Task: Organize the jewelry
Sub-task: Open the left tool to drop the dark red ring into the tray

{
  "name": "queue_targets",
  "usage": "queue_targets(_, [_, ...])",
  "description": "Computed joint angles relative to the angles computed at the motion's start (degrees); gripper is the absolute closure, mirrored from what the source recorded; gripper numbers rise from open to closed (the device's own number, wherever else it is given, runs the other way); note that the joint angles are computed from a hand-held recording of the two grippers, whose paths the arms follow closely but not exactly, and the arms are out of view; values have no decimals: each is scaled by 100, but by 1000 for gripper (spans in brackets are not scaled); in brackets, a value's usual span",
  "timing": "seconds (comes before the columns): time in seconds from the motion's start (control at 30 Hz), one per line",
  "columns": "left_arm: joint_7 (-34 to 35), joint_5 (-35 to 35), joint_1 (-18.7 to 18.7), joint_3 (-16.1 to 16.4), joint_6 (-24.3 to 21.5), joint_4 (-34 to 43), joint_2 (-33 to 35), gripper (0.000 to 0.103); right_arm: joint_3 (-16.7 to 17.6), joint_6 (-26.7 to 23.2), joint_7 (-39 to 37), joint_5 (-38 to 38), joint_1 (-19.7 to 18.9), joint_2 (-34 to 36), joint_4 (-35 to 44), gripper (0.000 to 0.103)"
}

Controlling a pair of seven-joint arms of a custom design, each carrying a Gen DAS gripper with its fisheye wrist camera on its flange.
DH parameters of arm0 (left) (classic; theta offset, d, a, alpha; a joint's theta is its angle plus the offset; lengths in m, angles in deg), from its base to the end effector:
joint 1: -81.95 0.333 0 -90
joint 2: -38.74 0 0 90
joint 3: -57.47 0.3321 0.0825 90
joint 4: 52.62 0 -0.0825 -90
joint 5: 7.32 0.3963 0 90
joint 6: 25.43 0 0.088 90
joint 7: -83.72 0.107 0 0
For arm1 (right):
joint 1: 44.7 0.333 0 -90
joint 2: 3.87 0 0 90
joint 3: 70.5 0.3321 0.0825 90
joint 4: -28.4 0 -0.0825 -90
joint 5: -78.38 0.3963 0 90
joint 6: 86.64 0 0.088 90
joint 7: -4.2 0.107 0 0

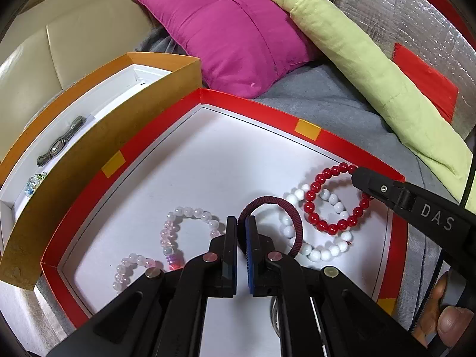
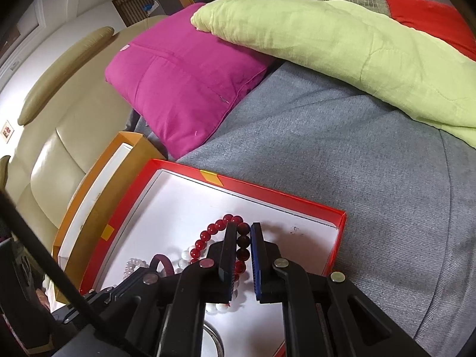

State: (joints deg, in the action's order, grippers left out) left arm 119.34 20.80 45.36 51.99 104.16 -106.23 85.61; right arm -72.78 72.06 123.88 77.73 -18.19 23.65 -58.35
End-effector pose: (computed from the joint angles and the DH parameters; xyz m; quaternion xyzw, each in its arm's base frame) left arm 0.6486 -0.5227 0.4620 -0.6876 0.6561 -0.2558 0.1770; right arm 0.6898 0.3178 0.4871 -0.6298 0.6784 -0.1281 0.3560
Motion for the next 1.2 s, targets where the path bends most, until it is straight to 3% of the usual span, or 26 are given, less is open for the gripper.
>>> queue_targets(0.2, [24,2,-61,49,-174,206,100,98,12,-239,71,18,-21,-17,59,90])
queue_targets(0.4, [-78,55,-73,78,-232,171,56,97,-32,-177,192,-102,26,-143,-66,90])
queue_targets(0.47, [-203,90,-68,97,-183,64,-15,90,-58,-171,241,-175,51,-209,-134,89])
queue_targets(0.5, [-304,127,-72,121,-151,-14,-69,84,-76,-130,279,-217,64,-277,-218,85])
queue_targets(0.57, [-483,230,-102,164,-139,-95,-142,55,-118,3,399,-303,90,-441,-436,80])
queue_targets(0.6, [-586,324,-134,202,-103,-149,-187,51,-139,79,468,-353,102,-536,-563,76])
queue_targets(0.67, [-621,470,-189,218,-128,-90,-175,49,-188,261,626,-482,130,-780,-901,69])
queue_targets(0.73, [-490,505,-225,177,-256,132,-58,42,-255,411,818,-688,168,-1018,-1230,48])
queue_targets(0.83, [-303,453,-280,150,-494,486,128,41,-407,624,1330,-1230,259,-1384,-1734,33])
queue_targets(1.0, [-423,543,-427,255,-542,603,159,40,-413,722,2129,-1999,132,-1970,-2469,22])
queue_targets(1.07, [-453,599,-497,289,-587,691,196,32,-412,699,2520,-2398,56,-2217,-2760,17])
queue_targets(1.2, [-428,665,-623,327,-633,979,345,31,-329,672,3237,-3114,-233,-2752,-3424,14])
